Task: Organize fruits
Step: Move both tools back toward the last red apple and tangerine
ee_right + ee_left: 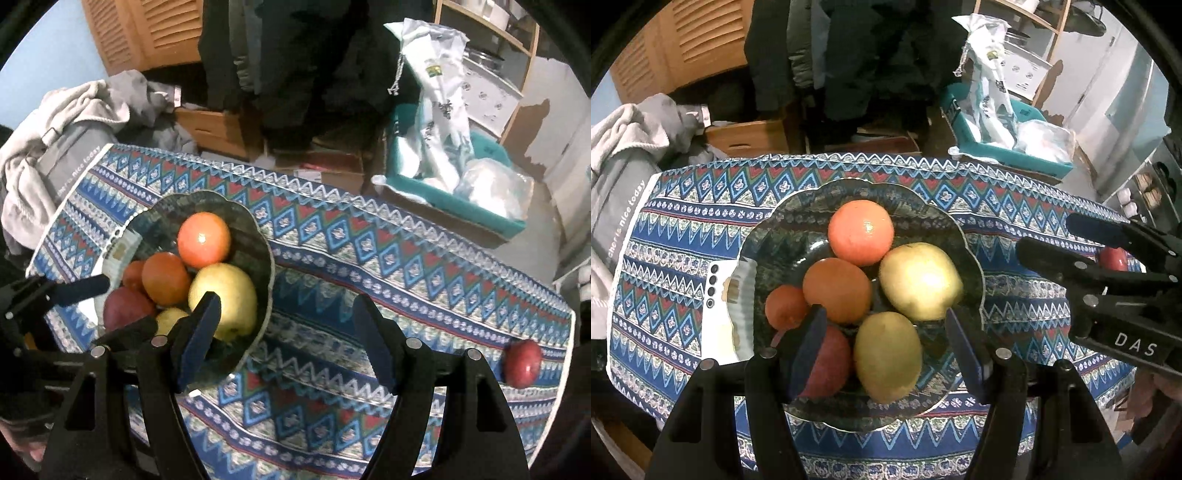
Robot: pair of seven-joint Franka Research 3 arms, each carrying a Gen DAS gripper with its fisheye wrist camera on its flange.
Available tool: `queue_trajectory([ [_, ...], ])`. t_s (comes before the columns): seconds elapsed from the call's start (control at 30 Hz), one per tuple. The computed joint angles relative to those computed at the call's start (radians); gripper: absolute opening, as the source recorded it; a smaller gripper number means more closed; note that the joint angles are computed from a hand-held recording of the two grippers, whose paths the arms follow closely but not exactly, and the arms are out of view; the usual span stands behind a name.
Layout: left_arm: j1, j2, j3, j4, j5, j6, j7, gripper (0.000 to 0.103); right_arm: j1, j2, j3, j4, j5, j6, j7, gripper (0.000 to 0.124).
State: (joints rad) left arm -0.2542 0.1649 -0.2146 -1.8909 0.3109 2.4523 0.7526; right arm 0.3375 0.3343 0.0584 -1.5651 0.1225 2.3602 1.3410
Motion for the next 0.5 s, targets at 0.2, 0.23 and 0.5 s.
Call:
queue_trajectory([
  [0.2,-0.025,0.014,-0.005,0.039,0.048,-0.031,-0.002,0.070,-0.017,-0.045,-0.008,-0.053,-0.001,0.020,-0.018,0.075],
  [0.23,-0.029,0.017,-0.006,0.045,0.054,-0.035,-0.002,0.071,-0.019,-0.054,-0.010,-0.064,-0.007,0.026,-0.021,0.075],
  [0.5,-0.070,0.073,-0.020,0.137,0.074,-0.084,0.035,0.071,-0.058,-0.129,-0.020,-0.159,-0.002,0.061,-0.052,0.079],
])
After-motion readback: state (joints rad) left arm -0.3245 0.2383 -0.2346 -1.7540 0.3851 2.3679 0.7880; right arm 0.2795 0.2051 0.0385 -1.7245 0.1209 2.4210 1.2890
